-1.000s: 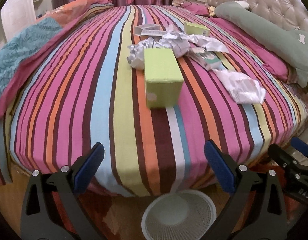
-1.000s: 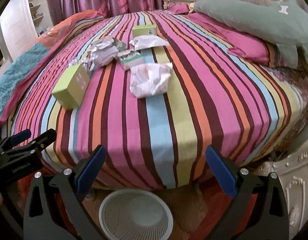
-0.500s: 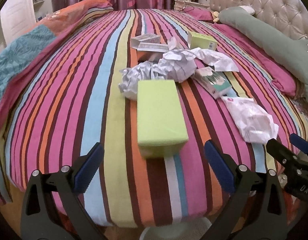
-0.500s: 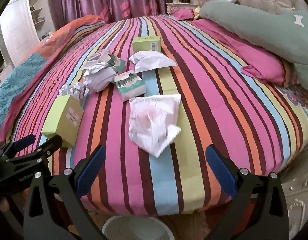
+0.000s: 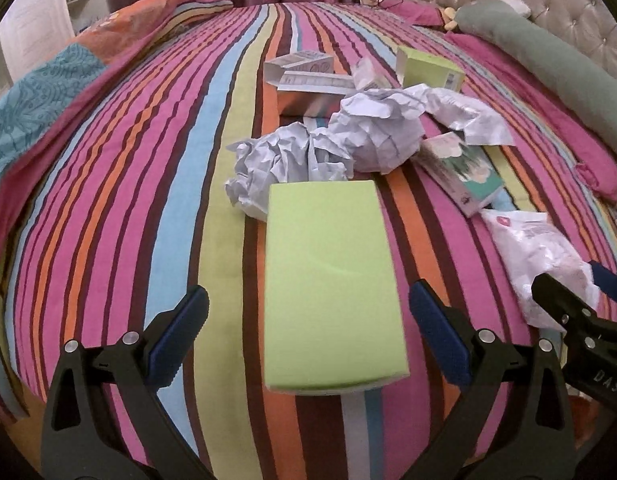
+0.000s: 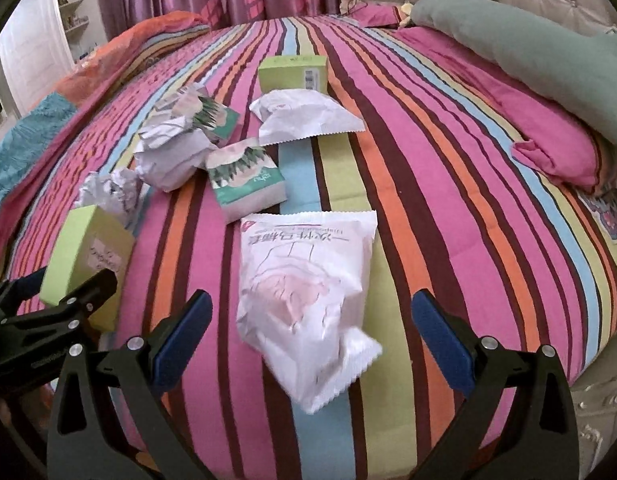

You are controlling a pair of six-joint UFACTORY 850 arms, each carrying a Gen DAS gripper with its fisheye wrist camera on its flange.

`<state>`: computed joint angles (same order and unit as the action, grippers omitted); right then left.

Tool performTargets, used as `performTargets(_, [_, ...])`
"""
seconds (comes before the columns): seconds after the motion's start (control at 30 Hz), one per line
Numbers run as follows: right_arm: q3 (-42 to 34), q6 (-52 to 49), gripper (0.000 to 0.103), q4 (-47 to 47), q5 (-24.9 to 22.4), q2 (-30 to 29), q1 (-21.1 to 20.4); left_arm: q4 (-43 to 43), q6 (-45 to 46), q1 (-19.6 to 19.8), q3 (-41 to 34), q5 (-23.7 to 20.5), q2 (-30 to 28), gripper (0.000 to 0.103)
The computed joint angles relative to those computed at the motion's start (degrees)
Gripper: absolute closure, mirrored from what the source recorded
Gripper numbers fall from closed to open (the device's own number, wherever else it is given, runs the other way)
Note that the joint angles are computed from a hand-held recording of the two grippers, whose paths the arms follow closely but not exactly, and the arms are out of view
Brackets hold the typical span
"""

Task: Collect trash
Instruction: 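Reach the left tool to the light-green box while the right tool reaches the white wrapper bag, then carry the green box in the left tool while the right tool carries the bag to the wastebasket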

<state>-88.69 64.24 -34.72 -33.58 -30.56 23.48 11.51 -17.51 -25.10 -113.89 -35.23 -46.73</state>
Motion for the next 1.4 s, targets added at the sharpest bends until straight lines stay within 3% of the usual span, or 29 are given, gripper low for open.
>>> performTargets(0.37, [-2.36,-5.01,0.009,4.41,0.95,-2.22,-1.13,1.16,-2.01,0.42,-2.81,-1.44,-2.12,0.008])
performTargets(0.4, [-2.38,-5.98,0.012,5.56,1.32,-2.25,-1.29,0.49,-1.51,0.55,-2.70,-1.30,-2.07,0.013])
performTargets(0.43, [-2.47,-7.34,0.014,7.06,1.58,-2.32,-1.46,-1.54,0.30,0.82,-2.88,-1.39,-2.19,0.029])
performTargets(0.47, [-2.81,-8.22,0.029,7.99,1.47,-2.57,-1.57,-4.01,2.27,1.07,-3.09,-1.58,-2.33,0.041])
performTargets(0.53, [-3.08,-8.89,0.033,8.61,1.17,-2.72,-1.64,-9.63,6.43,1.55,-3.73,-2.40,-2.72,0.053])
performTargets(0.93, [0.15,-8.59,0.034,10.58,4.25,1.26,-2.00,-8.57,6.33,1.48,-1.05,-2.02,-0.37,0.054])
performTargets(1.4, [8.65,-1.34,0.034,7.71,5.99,8.94,-0.49,-11.70,10.13,2.22,12.68,2.99,10.31,0.054])
